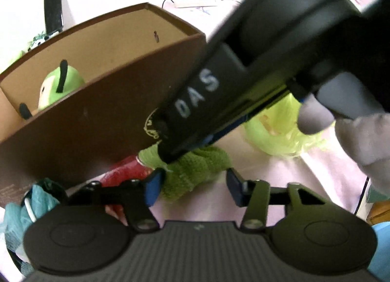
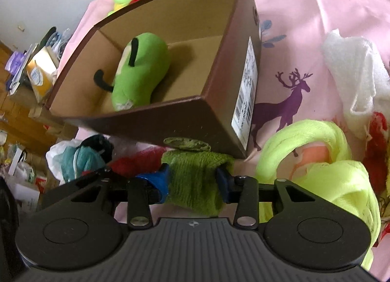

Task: Organize soft objects
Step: 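Grasp the green knitted cloth with the left tool, then carry the green knitted cloth into the box and release it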

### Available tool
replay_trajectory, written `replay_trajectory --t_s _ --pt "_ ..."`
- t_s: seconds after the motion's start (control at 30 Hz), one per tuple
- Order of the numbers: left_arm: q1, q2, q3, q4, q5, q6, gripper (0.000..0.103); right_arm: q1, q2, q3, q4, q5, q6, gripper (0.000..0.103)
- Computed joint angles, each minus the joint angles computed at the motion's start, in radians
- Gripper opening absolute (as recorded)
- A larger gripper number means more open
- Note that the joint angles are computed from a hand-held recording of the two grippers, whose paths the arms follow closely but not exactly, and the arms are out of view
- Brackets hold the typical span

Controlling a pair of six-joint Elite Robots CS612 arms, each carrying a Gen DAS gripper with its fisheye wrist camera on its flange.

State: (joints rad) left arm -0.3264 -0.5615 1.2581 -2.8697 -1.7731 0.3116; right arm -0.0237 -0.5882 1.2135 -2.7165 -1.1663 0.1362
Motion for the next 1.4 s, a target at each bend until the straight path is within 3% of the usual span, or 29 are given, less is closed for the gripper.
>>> replay_trajectory --t_s 0.07,0.2,0.37,0.87,1.17,1.4 --pt "0.005 -0.002 -0.002 0.007 -0.023 0.000 0.035 -0.003 -0.006 0.008 0.007 0.012 -0.005 0.018" --pt "0.013 -0.007 -0.003 0.029 -0.074 0.008 0.028 -0.010 -0.026 0.038 0.012 0.037 -0.015 0.014" --pt "0.016 -0.024 0.022 -0.005 -0.096 0.035 0.027 -0.014 -0.053 0.079 -0.018 0.057 -0.025 0.013" --pt "0.024 -0.075 0.072 -0.165 -0.148 -0.008 0.026 -0.027 -0.108 0.155 -0.213 0.116 -0.038 0.013" --pt "0.059 -0.047 -0.035 -0.183 -0.159 -0.004 0.026 -0.006 -0.067 0.055 -0.303 0.136 -0.028 0.013" --pt "0.099 0.017 -0.199 -0.093 -0.155 0.012 0.026 0.022 0.031 -0.152 -0.237 0.153 -0.009 0.014"
